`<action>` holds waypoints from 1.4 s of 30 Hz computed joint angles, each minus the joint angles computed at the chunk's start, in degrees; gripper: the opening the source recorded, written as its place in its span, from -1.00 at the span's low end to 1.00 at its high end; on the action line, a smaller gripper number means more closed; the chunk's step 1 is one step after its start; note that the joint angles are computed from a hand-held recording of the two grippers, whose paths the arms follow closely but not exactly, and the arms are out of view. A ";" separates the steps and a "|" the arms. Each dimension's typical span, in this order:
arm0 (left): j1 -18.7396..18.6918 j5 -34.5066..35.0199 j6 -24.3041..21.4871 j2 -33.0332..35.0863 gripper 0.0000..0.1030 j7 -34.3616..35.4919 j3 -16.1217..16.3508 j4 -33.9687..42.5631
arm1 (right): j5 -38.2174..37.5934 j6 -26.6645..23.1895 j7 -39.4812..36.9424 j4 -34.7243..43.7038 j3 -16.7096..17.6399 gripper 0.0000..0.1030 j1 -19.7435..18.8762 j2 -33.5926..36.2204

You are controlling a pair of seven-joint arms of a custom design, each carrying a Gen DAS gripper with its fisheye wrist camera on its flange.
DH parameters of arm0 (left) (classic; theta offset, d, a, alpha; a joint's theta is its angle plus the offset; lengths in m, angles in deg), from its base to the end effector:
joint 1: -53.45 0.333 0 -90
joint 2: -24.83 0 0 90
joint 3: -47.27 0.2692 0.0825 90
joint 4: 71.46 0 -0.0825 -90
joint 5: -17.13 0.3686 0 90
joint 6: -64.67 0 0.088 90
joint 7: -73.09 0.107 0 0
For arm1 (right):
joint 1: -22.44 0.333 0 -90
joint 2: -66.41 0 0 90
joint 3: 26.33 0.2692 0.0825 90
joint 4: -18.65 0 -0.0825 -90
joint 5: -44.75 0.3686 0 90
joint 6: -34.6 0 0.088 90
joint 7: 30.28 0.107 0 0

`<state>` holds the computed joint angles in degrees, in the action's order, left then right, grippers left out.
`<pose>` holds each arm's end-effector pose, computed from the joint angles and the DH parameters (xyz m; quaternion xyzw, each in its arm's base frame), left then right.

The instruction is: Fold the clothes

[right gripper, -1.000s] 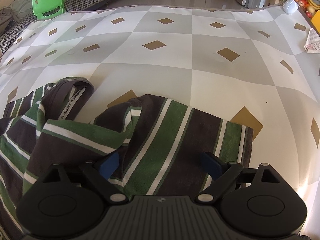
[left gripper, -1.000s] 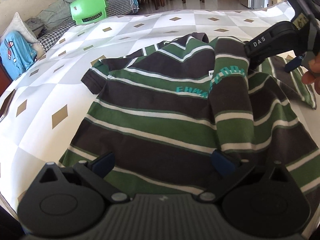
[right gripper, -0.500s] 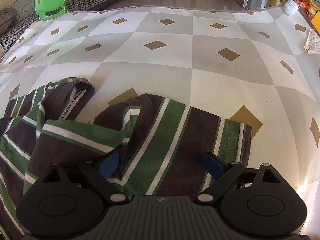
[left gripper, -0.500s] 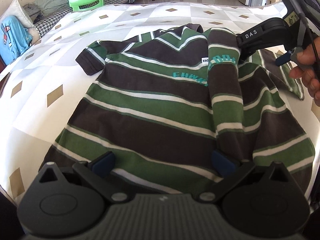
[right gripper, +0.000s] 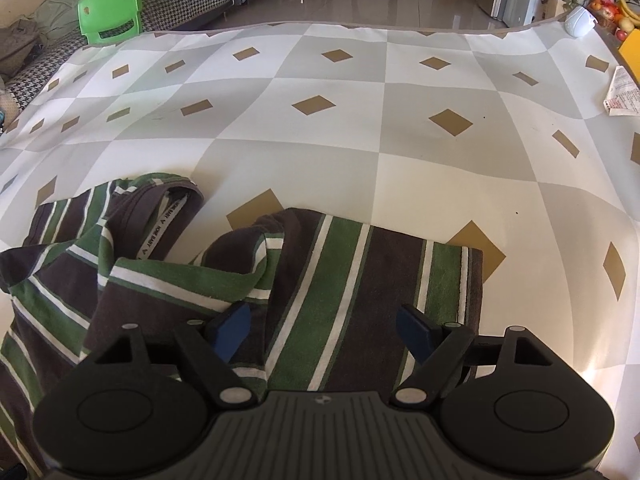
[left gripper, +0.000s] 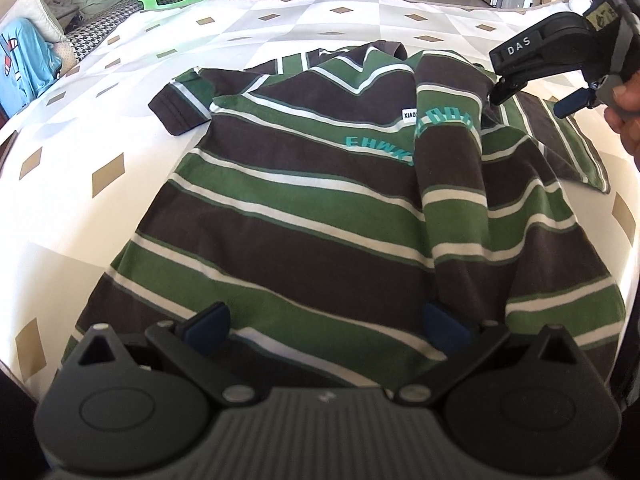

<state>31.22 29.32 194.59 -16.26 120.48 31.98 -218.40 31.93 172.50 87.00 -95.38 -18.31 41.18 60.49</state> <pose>0.3102 -0.2368 0.4990 -0.6864 0.6780 -0.1712 0.1993 0.4997 0.2530 0.5236 -0.7199 0.6379 -0.1742 0.2110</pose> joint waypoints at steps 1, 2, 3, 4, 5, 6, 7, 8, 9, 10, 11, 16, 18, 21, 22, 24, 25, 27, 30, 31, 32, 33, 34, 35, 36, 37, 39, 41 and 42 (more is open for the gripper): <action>0.44 0.15 0.35 0.14 1.00 -0.35 0.13 0.20 | 0.47 0.20 -0.38 -0.31 -0.09 0.41 0.04 -0.34; 0.92 0.29 0.66 0.55 1.00 -0.60 0.30 0.63 | 1.31 0.05 -1.00 -0.48 -0.20 0.37 0.07 -0.48; 1.43 0.41 0.92 1.17 1.00 -0.77 0.51 1.26 | 2.13 -0.11 -1.61 -0.65 -0.30 0.32 0.09 -0.62; 1.95 0.51 1.18 1.80 1.00 -0.93 0.71 1.90 | 2.98 -0.33 -2.22 -0.79 -0.39 0.24 0.09 -0.73; 2.50 0.71 1.62 2.47 1.00 -1.03 0.89 2.54 | 3.88 -1.04 -2.86 -0.71 -0.48 0.21 0.08 -0.62; 3.03 1.02 2.24 3.16 1.00 -0.99 1.04 3.15 | 4.18 -1.53 -2.98 -0.75 -0.47 0.15 0.02 -0.57; 3.52 1.37 2.90 3.82 1.00 -0.82 1.19 3.74 | 4.49 -2.02 -3.11 -0.78 -0.48 0.13 -0.03 -0.52; 4.00 1.76 3.63 4.57 1.00 -0.52 1.34 4.36 | 4.73 -2.46 -3.25 -0.82 -0.49 0.13 -0.07 -0.47; 4.47 2.19 4.24 5.45 1.00 -0.06 1.46 5.07 | 4.52 -2.40 -3.53 -1.02 -0.42 0.13 -0.06 -0.51; 4.92 2.65 4.72 6.38 1.00 0.49 1.54 5.82 | 4.31 -2.33 -3.80 -1.23 -0.36 0.13 -0.05 -0.56; 5.37 3.09 5.18 7.31 1.00 1.03 1.61 6.59 | 4.06 -2.27 -4.08 -1.42 -0.29 0.13 -0.03 -0.60; 7.12 4.69 5.76 11.04 1.00 4.19 2.14 9.68 | 2.47 -1.44 -5.53 -2.45 -0.02 0.15 0.12 -1.03; 7.53 4.34 5.63 11.78 1.00 5.63 2.82 10.33 | 2.92 -0.99 -6.31 -2.88 -0.12 0.15 0.09 -1.29; 8.66 3.63 4.89 12.35 1.00 6.73 3.70 11.16 | 3.19 -1.11 -7.21 -3.38 -0.10 0.14 -0.04 -1.81; 8.96 2.98 4.67 12.57 1.00 7.18 4.23 11.51 | 3.46 -2.00 -7.11 -3.07 -0.09 0.14 -0.12 -1.90; 9.47 1.03 4.21 13.16 1.00 8.44 5.61 12.38 | 5.09 -4.26 -6.43 -2.25 -0.27 0.14 -0.27 -2.39; 9.75 -0.07 3.96 13.62 1.00 9.18 6.30 13.00 | 6.70 -3.82 -6.88 -2.81 -0.56 0.14 -0.26 -3.33; 10.39 -2.31 3.39 14.85 1.00 10.61 7.45 14.60 | 9.85 -3.07 -7.79 -3.85 -0.99 0.15 -0.34 -5.15; 11.71 -5.31 2.35 17.45 1.00 11.78 8.52 17.73 | 11.29 -3.67 -8.40 -4.60 -0.74 0.17 -0.86 -6.94; 12.23 -6.15 2.07 18.55 1.00 11.97 8.76 18.91 | 11.31 -4.37 -8.41 -4.61 -0.56 0.18 -1.06 -7.16; 12.82 -6.55 1.74 19.68 1.00 11.92 8.75 20.06 | 11.37 -5.28 -8.15 -4.38 -0.41 0.18 -1.27 -7.12; 13.39 -6.68 1.51 20.69 1.00 11.79 8.63 21.04 | 11.62 -5.65 -7.94 -4.29 -0.39 0.18 -1.44 -7.01; 13.89 -6.76 1.37 21.60 1.00 11.71 8.53 21.87 | 11.87 -5.96 -7.72 -4.21 -0.39 0.18 -1.58 -6.90; 14.32 -6.92 1.44 22.40 1.00 11.66 8.50 22.51 | 12.01 -5.72 -7.46 -4.36 -0.40 0.18 -1.74 -6.82; 14.69 -7.13 1.68 23.09 1.00 11.65 8.51 22.98 | 11.68 -5.81 -7.02 -4.19 -0.30 0.18 -1.94 -6.54; 15.06 -7.38 1.97 23.67 1.00 11.42 8.52 23.27 | 11.33 -5.93 -6.57 -4.00 -0.23 0.18 -2.10 -6.24; 15.76 -7.94 2.63 24.67 1.00 10.59 8.58 23.59 | 11.14 -6.11 -6.07 -3.48 -0.23 0.18 -2.19 -5.59; 16.02 -10.69 2.98 25.75 1.00 10.19 9.29 23.90 | 11.43 -6.01 -5.95 -2.98 -0.36 0.19 -2.12 -4.94; 16.08 -12.52 2.92 26.33 0.99 10.17 9.69 24.15 | 11.54 -6.01 -6.16 -2.61 -0.40 0.19 -2.02 -4.49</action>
